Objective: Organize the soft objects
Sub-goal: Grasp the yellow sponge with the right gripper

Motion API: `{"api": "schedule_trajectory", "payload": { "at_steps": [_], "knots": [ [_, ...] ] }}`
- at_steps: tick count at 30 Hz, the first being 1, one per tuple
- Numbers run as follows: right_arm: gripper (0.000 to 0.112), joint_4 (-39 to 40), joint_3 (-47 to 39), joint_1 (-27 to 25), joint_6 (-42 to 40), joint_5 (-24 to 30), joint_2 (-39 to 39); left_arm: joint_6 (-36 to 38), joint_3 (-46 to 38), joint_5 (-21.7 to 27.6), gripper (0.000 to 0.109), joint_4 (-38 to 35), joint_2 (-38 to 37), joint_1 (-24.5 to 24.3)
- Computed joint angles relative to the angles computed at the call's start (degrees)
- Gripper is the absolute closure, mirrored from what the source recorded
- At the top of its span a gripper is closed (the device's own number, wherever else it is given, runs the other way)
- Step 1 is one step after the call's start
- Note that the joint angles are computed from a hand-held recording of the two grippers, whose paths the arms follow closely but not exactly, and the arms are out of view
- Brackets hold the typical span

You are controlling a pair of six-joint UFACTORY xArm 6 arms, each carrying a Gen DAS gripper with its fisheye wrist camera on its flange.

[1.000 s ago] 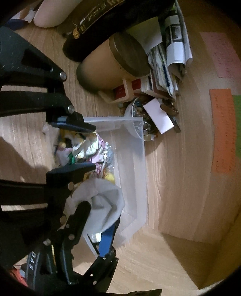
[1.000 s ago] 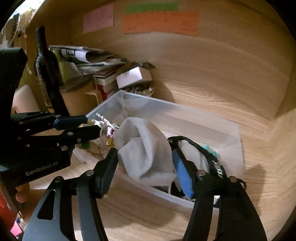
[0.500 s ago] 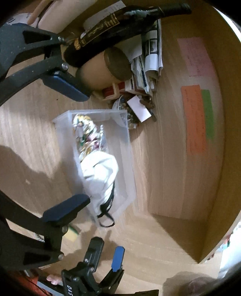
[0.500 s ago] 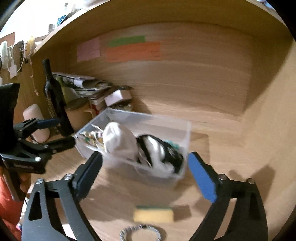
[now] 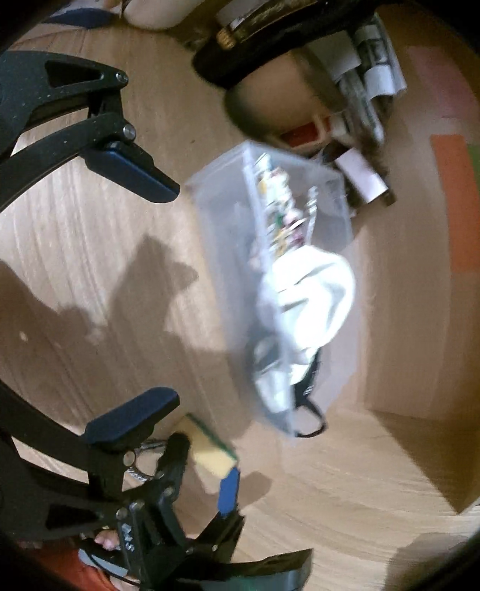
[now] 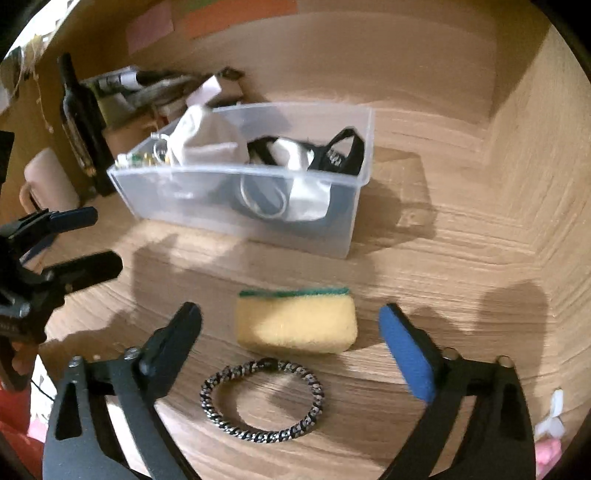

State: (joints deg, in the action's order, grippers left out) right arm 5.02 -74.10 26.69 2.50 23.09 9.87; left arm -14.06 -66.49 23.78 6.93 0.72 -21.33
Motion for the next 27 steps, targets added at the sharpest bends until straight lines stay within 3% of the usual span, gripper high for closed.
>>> {"api": "schedule_trajectory", "payload": {
  "at_steps": [3,8,11,15,21,25,27],
  "knots": [
    [0.050,2.45,-0.53,0.02,-2.63,1.57,0.69,1.01,0.08,0.62,0.007,-0.95,0.50,-1.02],
    [0.053,0.77,4.67,-0.26,-0.68,-3.92,-2.57,3.03,0.26,-0.09,0.009,-3.50,0.99,-2.84],
    [0.053,-2.05,8.70,-1.03,2.92,-7.18,-5.84,5.26,-0.86,0.95,0.023,-5.38,1.80,-4.31],
    [0.053,-3.44,13.27,-2.13,5.86,-10.44,-9.73,7.29,-2.35,2.35,0.027,-7.26,3.19,-6.11],
    [0.053,-5.53,18.77,-3.38,9.62,-13.44,-14.21,11.46,-4.61,5.22,0.046,-10.53,5.34,-8.36],
    [0.053,-4.85,20.18,-3.46,9.12,-14.46,-15.33,12.19,-5.45,6.91,0.066,-10.13,6.28,-9.49],
    [0.053,-4.56,20.48,-3.36,8.97,-14.94,-15.50,11.52,-5.44,6.37,0.070,-8.25,6.60,-9.66]
  ]
}}
